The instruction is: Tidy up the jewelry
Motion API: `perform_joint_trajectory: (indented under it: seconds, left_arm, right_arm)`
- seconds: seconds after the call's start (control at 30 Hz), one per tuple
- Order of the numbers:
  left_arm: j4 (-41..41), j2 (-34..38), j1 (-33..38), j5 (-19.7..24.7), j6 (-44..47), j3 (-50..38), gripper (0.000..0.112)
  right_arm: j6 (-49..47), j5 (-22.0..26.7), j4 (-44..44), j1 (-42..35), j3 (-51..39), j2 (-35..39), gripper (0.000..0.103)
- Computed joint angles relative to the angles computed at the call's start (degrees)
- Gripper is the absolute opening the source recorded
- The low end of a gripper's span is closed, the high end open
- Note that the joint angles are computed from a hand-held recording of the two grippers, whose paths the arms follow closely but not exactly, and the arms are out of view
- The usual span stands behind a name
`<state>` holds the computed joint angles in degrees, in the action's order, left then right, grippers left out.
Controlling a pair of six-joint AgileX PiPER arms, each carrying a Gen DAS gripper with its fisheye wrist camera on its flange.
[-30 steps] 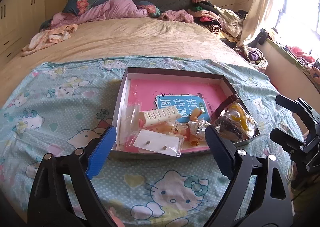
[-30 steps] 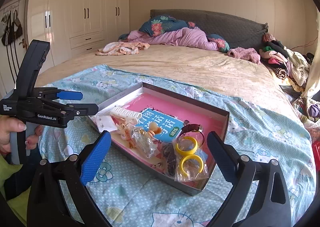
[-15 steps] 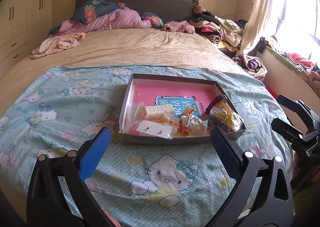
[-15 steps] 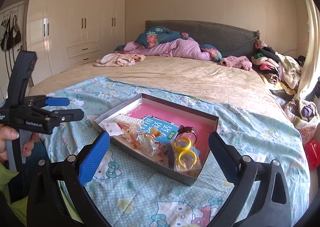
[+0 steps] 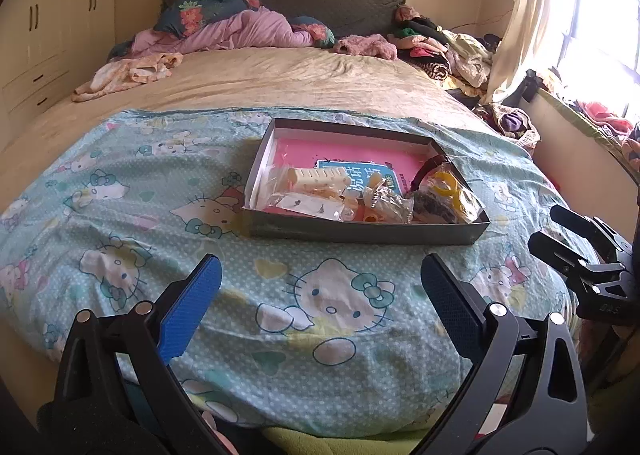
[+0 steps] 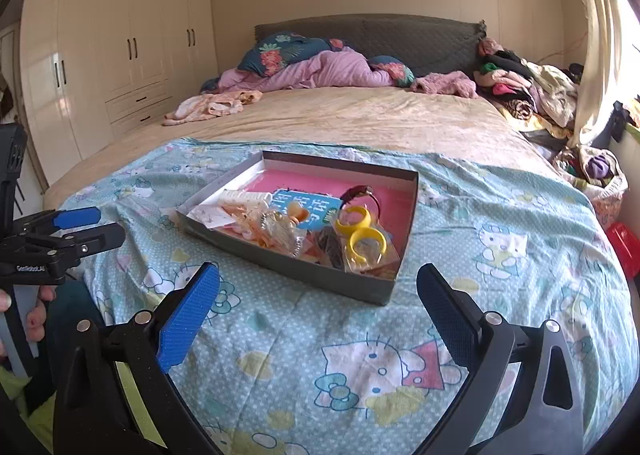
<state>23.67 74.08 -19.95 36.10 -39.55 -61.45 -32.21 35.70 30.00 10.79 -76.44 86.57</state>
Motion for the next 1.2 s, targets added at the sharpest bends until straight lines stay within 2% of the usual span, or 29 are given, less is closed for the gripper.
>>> perform_joint_trajectory:
  seconds: [1.2]
  left_arm:
    - [0.34,-0.74,-1.29,1.07,-0.84,0.01,0.093]
  right_arm:
    - [0.82,1.4,-0.83,0.75,0.51,-0.75,0.098]
